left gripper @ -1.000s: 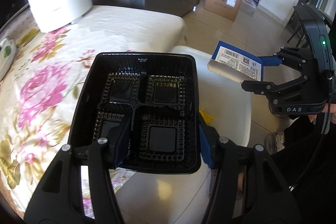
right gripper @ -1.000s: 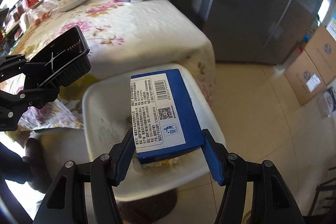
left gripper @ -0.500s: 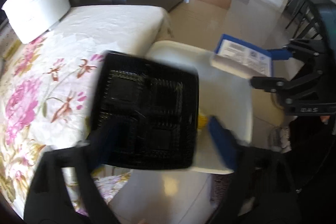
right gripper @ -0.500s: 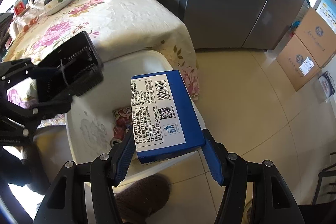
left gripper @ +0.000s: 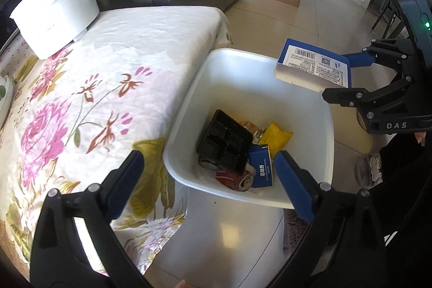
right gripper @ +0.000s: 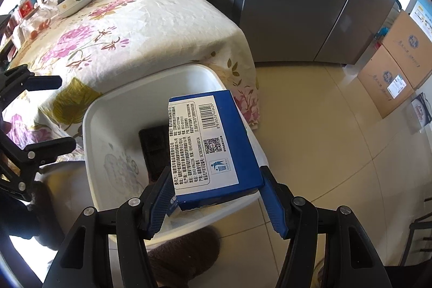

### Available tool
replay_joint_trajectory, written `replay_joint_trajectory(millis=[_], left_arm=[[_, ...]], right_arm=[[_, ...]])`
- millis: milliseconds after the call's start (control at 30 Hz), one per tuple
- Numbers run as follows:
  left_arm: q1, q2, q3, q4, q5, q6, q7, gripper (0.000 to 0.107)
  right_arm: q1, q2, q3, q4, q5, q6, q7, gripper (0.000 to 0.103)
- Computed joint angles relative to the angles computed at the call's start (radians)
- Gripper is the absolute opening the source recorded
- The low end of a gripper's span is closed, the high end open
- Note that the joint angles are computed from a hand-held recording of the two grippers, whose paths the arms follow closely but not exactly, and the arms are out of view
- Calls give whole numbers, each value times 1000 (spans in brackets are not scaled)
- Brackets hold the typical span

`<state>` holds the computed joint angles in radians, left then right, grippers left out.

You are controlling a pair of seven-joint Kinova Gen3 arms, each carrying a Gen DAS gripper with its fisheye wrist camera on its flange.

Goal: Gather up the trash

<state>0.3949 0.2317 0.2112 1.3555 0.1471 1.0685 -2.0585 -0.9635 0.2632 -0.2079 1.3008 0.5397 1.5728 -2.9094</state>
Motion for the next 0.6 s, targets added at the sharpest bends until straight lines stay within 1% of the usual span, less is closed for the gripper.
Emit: replay_joint_trajectory(millis=[167,200,233,267,300,467,600], left_arm=[[-17,-10,-10,2,4,5,3,98],[-20,-11,-11,3,4,6,4,98],[-24,-13,-14,3,3,10,6,98],[-26,-15,-16,3,1,11,10,100],[-30,-17,-18,1,-1,16,14,102],[-47,-31,-29,1,-10,35,37,102],[-60,-73,-45,27,-34,16,92,102]], right_arm=[[-1,12,4,-26,3,-1,13,64],[-3,14,5,-31,7,-1,15,69],[-6,21,8,-43,8,6,18,84],[-9,27,11,-54,12,12,19,89],[-14,30,13,-62,19,12,23,90],[-28,52,26,-117,23,20,43,90],[-67,78,42,-192,61,50,60,90]])
